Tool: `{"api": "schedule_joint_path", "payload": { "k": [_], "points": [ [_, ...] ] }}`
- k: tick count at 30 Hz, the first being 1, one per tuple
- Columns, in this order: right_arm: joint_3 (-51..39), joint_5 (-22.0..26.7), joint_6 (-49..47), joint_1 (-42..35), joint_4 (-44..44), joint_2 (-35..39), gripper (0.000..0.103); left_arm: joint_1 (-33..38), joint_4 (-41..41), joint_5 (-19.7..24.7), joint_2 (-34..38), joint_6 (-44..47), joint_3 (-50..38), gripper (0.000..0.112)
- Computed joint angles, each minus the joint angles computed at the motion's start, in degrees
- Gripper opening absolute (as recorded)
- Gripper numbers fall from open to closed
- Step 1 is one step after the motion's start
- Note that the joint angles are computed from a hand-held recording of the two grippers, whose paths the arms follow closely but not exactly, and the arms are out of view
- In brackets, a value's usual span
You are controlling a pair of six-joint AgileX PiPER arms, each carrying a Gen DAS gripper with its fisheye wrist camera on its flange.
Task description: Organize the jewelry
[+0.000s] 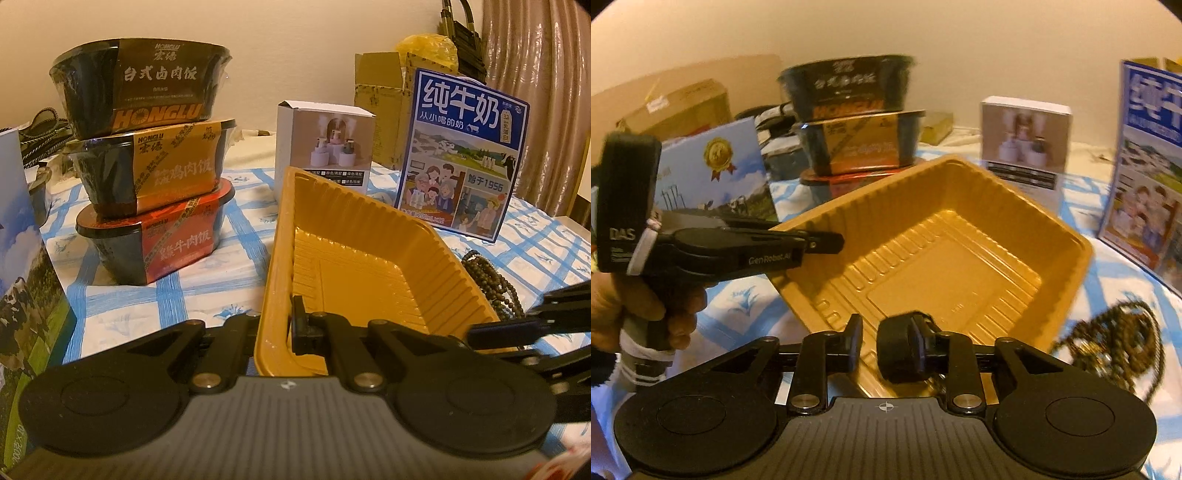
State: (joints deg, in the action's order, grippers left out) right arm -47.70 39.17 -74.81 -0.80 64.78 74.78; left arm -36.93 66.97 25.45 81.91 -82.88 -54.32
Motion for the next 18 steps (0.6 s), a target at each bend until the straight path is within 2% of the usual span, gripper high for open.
{"api": "schedule_joint_path", "payload": {
  "k": [1,3,5,9,12,14,18],
  "points": [
    [0.39,1.54,-0.06,-1.62,0.25,-0.85,0.035,0.01,-0.05,-0.07,0.05,0.09,-0.05,0.004],
    [0.99,4.35,-0.45,-4.69,0.13,-2.45,0.052,0.1,0.19,0.02,0.2,-0.1,-0.2,0.004],
    [2.02,6.03,-1.82,-7.31,0.13,-4.3,0.057,0.13,0.21,-0.06,0.17,-0.27,-0.2,0.004],
    [3.55,3.44,-0.38,-11.18,1.62,-6.17,0.057,-0.03,0.51,0.05,0.07,-0.28,-0.1,0.004],
    [2.03,-4.27,10.77,-10.15,-5.66,-4.25,0.057,-0.08,0.59,0.07,-0.08,-0.29,0.02,0.004],
    [1.63,-7.45,14.09,-9.7,-8.68,-2.59,0.056,0.0,0.65,-0.17,-0.18,-0.05,0.11,0.004],
    [0.79,-10.25,18.97,-8.41,-14.04,0.18,0.043,0.13,0.34,-0.16,-0.14,0.62,-0.03,0.004]
  ]
}}
